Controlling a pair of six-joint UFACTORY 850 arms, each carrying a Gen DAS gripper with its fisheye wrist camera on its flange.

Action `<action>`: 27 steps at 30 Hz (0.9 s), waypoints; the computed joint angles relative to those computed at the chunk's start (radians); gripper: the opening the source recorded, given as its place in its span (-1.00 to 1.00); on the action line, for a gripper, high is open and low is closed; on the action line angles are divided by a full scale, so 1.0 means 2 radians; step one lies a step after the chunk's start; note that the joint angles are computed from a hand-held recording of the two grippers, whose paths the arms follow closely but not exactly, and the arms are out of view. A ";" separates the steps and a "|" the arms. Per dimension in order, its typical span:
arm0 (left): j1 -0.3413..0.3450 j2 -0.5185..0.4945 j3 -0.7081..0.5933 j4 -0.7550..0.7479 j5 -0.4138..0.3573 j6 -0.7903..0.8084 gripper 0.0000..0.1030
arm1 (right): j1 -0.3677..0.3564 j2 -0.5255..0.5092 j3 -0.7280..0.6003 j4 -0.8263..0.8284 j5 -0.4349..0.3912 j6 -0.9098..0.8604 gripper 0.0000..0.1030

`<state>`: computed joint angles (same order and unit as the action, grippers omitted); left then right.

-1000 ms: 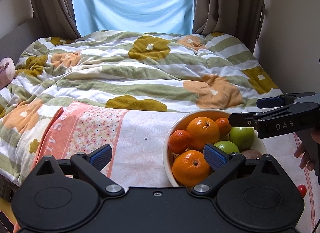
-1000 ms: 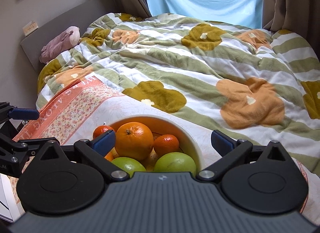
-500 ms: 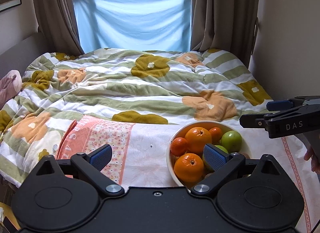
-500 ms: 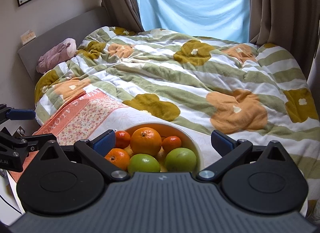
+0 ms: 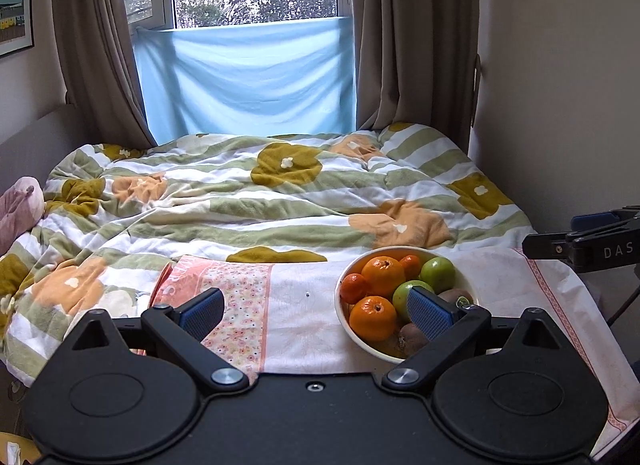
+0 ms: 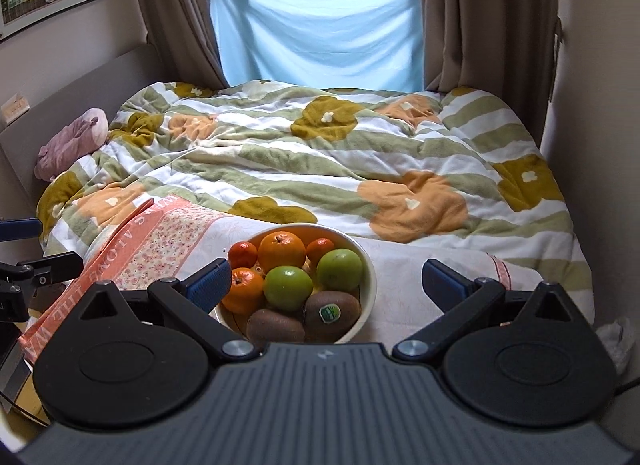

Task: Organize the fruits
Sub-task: 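Withdraw both grippers from the bowl toward the red tomatoes, then grasp a red tomato with the left gripper while the right gripper grasps another tomato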

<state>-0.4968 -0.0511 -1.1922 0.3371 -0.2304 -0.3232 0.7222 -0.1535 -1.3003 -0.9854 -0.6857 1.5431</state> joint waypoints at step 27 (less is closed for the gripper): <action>-0.014 -0.056 0.056 0.192 -0.011 -0.256 0.69 | 0.064 0.008 0.134 -0.009 -0.112 0.228 1.00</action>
